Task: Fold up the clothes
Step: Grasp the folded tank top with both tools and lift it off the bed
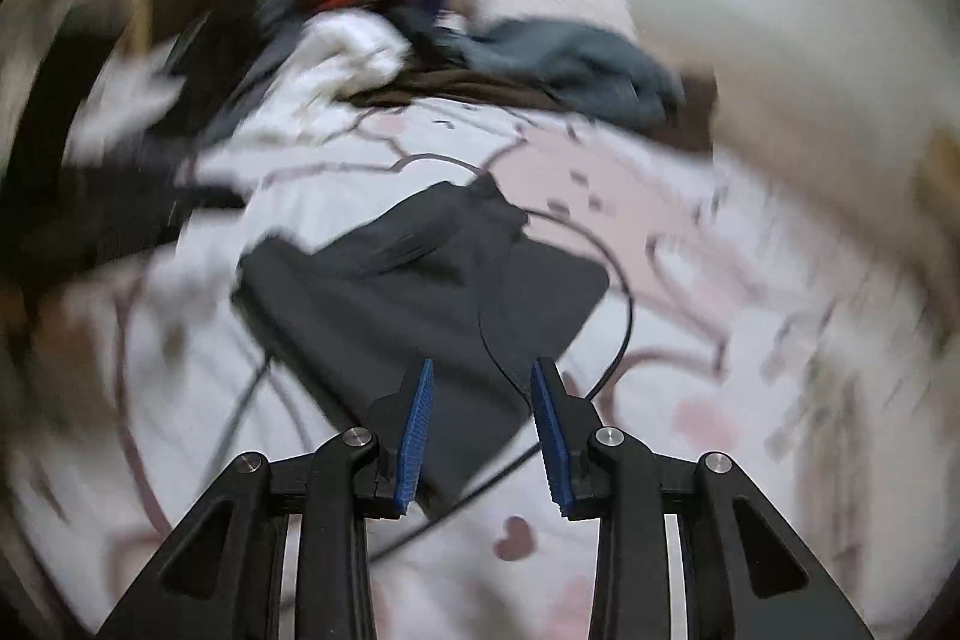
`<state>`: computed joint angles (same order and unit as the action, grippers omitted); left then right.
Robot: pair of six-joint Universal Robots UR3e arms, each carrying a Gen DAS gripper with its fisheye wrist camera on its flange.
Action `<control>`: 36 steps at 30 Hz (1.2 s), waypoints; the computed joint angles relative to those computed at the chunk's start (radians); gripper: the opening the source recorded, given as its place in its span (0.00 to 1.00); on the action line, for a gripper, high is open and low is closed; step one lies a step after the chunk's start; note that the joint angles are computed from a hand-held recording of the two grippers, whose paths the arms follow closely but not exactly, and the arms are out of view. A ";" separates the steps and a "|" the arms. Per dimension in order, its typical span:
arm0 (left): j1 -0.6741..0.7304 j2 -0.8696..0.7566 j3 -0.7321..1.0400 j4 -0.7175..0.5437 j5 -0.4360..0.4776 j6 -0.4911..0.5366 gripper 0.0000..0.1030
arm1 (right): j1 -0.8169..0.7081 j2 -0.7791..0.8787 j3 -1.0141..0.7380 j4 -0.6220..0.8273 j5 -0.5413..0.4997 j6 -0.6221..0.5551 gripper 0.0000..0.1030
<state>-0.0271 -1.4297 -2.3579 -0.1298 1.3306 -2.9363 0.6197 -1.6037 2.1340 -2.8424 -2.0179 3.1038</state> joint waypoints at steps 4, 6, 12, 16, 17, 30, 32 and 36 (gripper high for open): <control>0.003 0.045 -0.021 -0.064 -0.048 0.013 0.08 | 0.173 0.152 -0.005 -0.109 -0.227 -0.137 0.58; -0.003 0.057 -0.037 -0.071 -0.046 0.021 0.08 | 0.228 0.223 -0.010 -0.162 -0.296 -0.207 0.58; 0.019 0.082 -0.067 -0.112 -0.053 0.031 0.08 | 0.273 0.386 -0.071 -0.205 -0.371 -0.333 0.58; 0.046 0.083 -0.056 -0.151 -0.066 0.026 0.08 | 0.264 0.466 -0.122 -0.216 -0.390 -0.389 0.58; 0.049 0.082 -0.054 -0.152 -0.065 0.026 0.08 | 0.258 0.482 -0.134 -0.221 -0.394 -0.399 0.58; 0.023 0.104 -0.144 0.065 -0.017 0.218 0.52 | 0.161 0.443 -0.179 -0.168 -0.284 -0.422 0.13; 0.026 0.091 -0.232 0.275 -0.030 0.331 0.73 | 0.131 0.365 -0.175 -0.077 -0.208 -0.354 0.13; -0.025 -0.028 -0.261 0.466 -0.015 0.545 0.73 | 0.053 0.243 -0.170 0.040 -0.063 -0.255 0.12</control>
